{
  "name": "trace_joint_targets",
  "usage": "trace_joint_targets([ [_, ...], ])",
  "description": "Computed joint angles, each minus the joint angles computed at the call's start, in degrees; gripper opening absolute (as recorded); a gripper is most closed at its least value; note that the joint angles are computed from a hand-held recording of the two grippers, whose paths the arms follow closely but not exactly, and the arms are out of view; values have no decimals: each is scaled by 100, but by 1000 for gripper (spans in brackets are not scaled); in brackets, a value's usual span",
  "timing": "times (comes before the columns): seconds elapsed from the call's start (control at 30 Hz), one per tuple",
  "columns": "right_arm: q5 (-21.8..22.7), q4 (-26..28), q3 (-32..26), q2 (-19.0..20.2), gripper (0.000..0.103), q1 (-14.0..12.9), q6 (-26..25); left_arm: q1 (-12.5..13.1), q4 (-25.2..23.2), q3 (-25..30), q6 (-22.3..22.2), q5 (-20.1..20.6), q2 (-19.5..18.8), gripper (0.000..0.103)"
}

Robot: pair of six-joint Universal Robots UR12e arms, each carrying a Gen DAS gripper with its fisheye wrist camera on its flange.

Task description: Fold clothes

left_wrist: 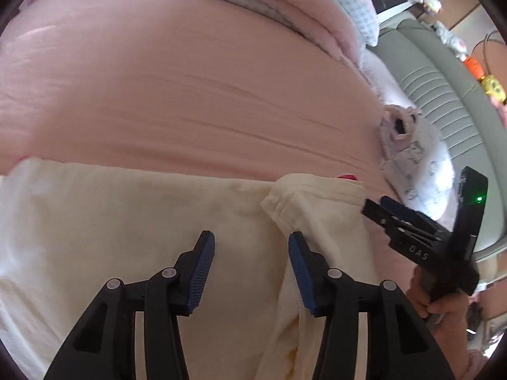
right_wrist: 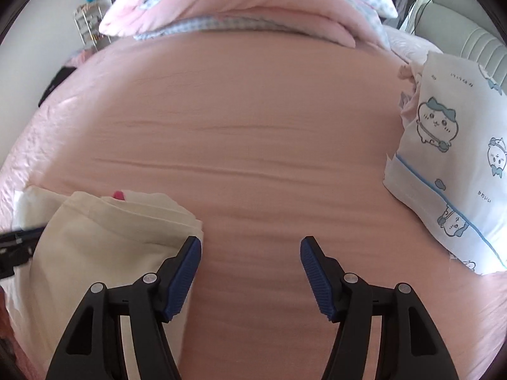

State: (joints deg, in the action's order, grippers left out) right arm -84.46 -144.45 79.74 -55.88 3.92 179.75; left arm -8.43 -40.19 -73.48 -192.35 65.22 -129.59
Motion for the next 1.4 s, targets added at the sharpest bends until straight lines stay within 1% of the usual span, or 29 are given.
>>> trace_joint_targets([
  [0.07,485,-174,56,-27,64,-41,103,38,9,-30,-25,-192,-18,43],
  [0.1,694,-254,82,-38,64,-59,149,80,124,-71,-74,-384,-15,43],
  [0.13,678,-252,103,-49,64,-58,113,136,222,-60,-102,-592,-18,43],
  [0.2,660,-240,138,-65,64,-59,55,172,625,-194,-164,-756,45,43],
  [0.23,752,-156,91,-27,64,-76,123,159,654,-273,-105,-735,120,43],
  [0.27,845,-72,43,11,64,-93,190,126,549,-274,32,-640,149,43],
  [0.33,995,42,-28,73,64,-127,284,33,449,-201,279,-519,124,43],
  [0.4,1043,64,-43,98,64,-147,306,-55,767,-305,304,-611,150,43],
  [0.47,1010,49,-52,120,64,-142,289,-89,1027,-337,349,-799,143,45],
  [0.53,981,47,-74,151,64,-126,263,-130,1167,-302,351,-960,98,46],
  [0.73,1043,84,-85,176,65,-139,256,-221,1510,-381,299,-1070,62,47],
  [0.77,1064,103,-95,185,65,-143,266,-193,1618,-430,251,-1117,82,47],
  [0.8,1084,122,-105,193,65,-147,277,-162,1739,-425,120,-1245,60,47],
  [0.83,1103,132,-108,195,65,-152,287,-87,1852,-473,-26,-1477,69,47],
  [0.87,1122,143,-113,197,65,-156,297,-22,2004,-473,-285,-1724,29,51],
  [0.93,1134,159,-122,203,66,-157,293,99,2380,-437,-900,-2199,-85,53],
  [0.97,1132,161,-124,203,66,-156,287,172,2597,-403,-1232,-2502,-160,53],
  [1.0,1130,163,-126,204,66,-155,282,209,2854,-371,-1623,-2622,-225,52],
  [1.03,1129,163,-129,206,66,-154,283,221,3100,-365,-1774,-2502,-239,52],
  [1.07,1123,168,-131,204,66,-154,282,218,3136,-411,-1686,-2142,-159,51],
  [1.1,1117,172,-132,201,66,-154,281,163,2972,-421,-1432,-1542,-53,44],
  [1.13,1112,177,-134,199,66,-154,280,91,2568,-392,-1042,-942,42,41],
  [1.17,1102,184,-138,196,65,-153,279,17,2029,-281,-648,-343,116,40],
  [1.2,1063,203,-149,190,65,-145,280,-58,1586,-146,-337,257,155,38],
  [1.23,999,169,-138,163,65,-135,298,-129,1324,-92,-64,711,192,38],
  [1.27,945,122,-122,134,65,-124,309,-211,1268,-114,164,925,241,38],
  [1.3,969,-16,-78,90,65,-117,270,-247,1246,-155,431,899,289,38],
  [1.37,1065,-288,23,-19,65,-98,78,-367,1118,-214,1258,911,365,39],
  [1.4,1075,-334,51,-63,65,-75,-61,-437,838,-131,1437,1105,337,41],
])
